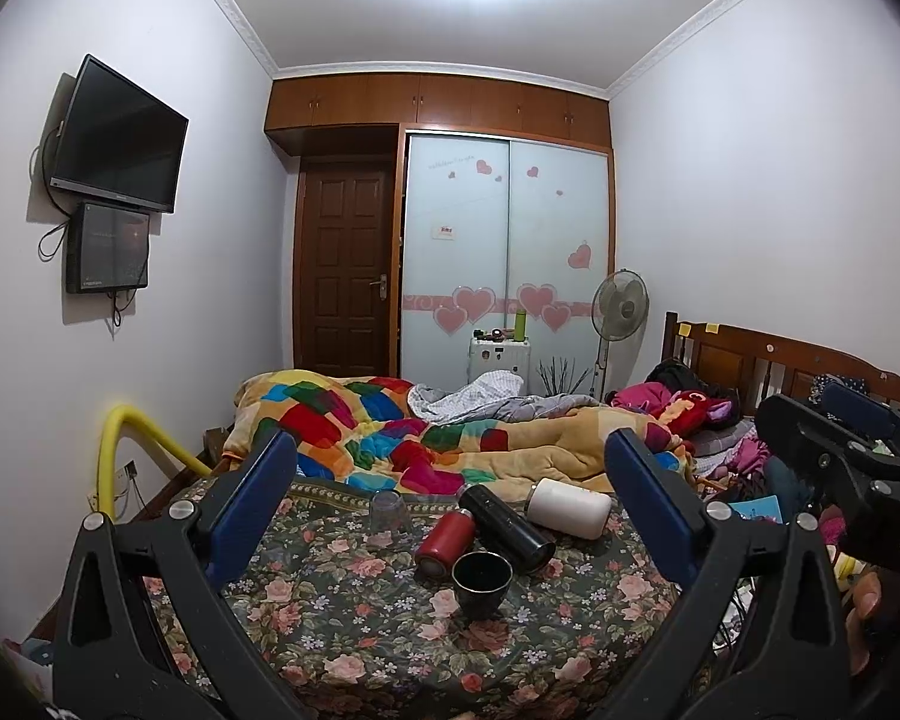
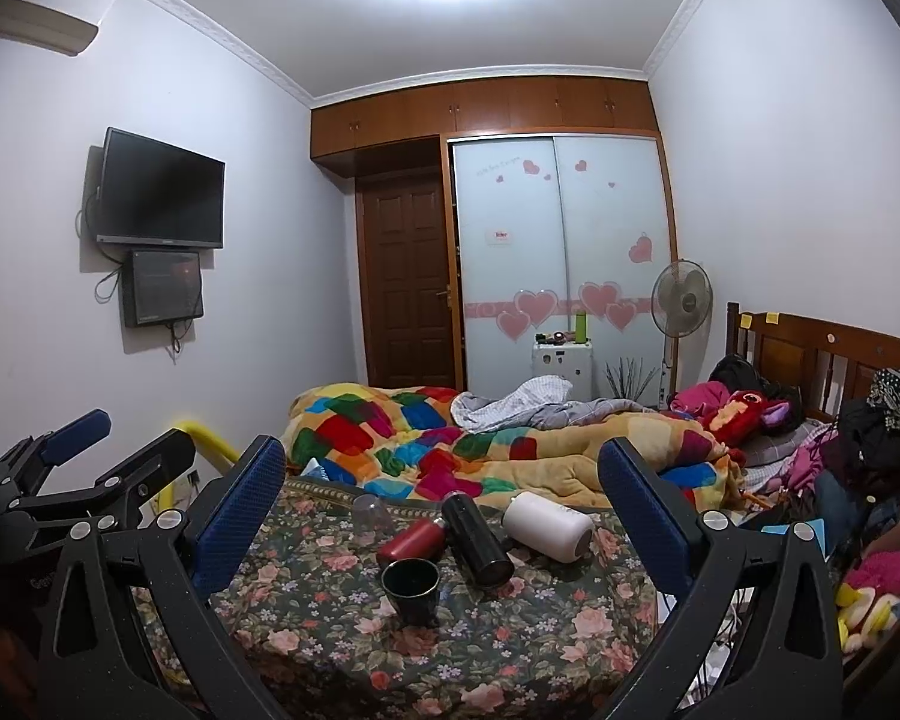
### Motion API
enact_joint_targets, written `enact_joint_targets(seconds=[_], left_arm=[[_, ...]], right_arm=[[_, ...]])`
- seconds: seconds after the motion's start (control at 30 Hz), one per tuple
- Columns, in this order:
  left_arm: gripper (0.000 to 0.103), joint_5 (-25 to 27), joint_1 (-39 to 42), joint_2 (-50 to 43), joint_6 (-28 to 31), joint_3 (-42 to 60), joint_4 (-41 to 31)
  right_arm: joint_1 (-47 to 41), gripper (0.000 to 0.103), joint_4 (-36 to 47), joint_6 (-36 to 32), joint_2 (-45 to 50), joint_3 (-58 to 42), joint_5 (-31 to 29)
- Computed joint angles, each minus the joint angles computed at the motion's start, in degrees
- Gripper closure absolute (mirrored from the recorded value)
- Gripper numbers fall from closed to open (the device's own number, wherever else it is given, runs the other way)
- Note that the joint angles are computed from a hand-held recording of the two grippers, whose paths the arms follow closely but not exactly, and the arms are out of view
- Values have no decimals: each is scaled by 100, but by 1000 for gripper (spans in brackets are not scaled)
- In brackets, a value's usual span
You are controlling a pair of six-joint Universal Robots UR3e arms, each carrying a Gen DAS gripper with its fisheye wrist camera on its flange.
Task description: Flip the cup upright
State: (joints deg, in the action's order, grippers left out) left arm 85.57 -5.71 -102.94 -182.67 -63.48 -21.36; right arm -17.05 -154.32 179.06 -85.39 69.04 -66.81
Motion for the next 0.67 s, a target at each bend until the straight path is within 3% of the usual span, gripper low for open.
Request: enact_joint_targets(seconds=[0.67], left_arm=[[0,-291,303,121,-100,-288,74]], right_arm=[[67,0,218,69,199,-283,-15]])
